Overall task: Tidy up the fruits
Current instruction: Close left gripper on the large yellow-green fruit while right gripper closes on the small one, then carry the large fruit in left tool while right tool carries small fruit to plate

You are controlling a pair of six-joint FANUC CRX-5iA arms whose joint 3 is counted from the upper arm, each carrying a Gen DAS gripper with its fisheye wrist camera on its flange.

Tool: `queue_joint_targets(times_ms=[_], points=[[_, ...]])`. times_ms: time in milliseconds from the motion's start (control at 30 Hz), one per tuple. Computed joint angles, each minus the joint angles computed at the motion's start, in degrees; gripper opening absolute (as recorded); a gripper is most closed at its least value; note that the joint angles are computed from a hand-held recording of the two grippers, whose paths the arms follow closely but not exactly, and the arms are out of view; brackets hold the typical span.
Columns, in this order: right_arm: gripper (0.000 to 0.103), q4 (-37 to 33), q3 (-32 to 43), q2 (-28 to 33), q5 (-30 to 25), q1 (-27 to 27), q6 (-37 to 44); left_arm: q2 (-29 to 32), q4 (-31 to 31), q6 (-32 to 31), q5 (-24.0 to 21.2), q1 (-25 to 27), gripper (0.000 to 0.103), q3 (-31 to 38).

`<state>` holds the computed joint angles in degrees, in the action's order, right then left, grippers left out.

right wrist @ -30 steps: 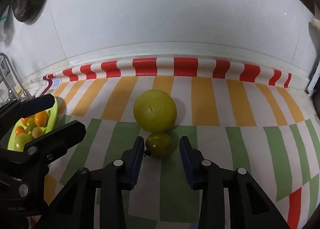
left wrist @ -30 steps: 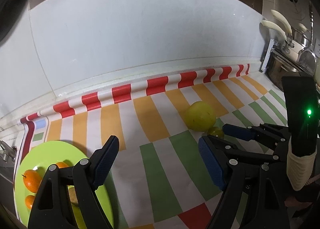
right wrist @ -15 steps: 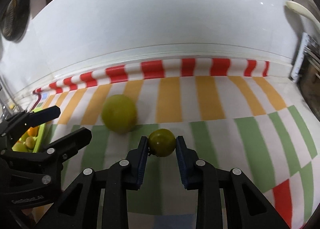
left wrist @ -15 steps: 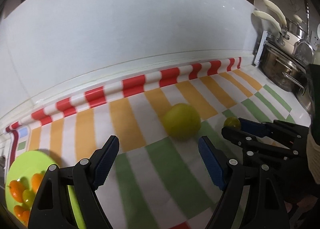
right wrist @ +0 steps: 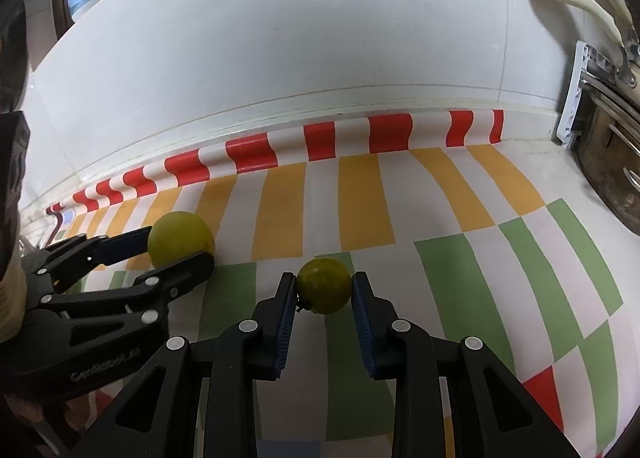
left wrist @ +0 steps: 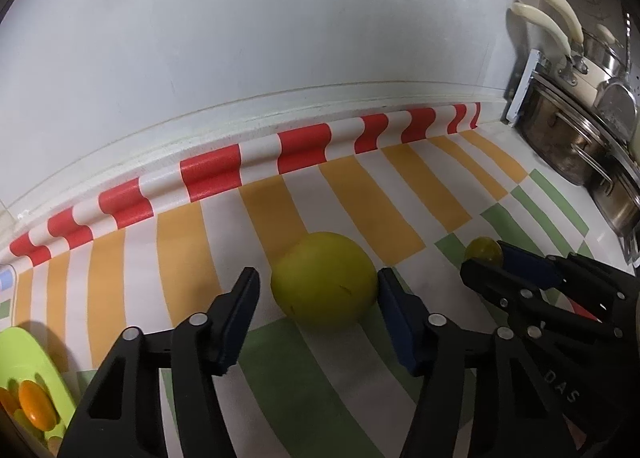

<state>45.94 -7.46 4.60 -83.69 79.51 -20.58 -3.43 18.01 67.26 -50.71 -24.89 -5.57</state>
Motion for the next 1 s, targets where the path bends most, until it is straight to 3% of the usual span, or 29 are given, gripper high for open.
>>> queue_joint_targets(times_ms=[33, 367, 1000], points=[[0.029, -0.01, -0.04, 0.06, 0.18, -0.05, -0.02, -0.04, 0.97, -0.72, 0.26, 0.15, 0.052, -0.46], [0.029, 0.51, 0.05, 0.19, 0.43, -0.06, 0.1, -1.08, 2.63, -1.41, 0.68, 0.57, 0.051, -1.38], [0.029, 6.53, 8.03, 3.79, -6.29, 5.68, 1.86, -13.11, 6.75, -5.18, -0.95, 5.6, 0.051, -6.81]])
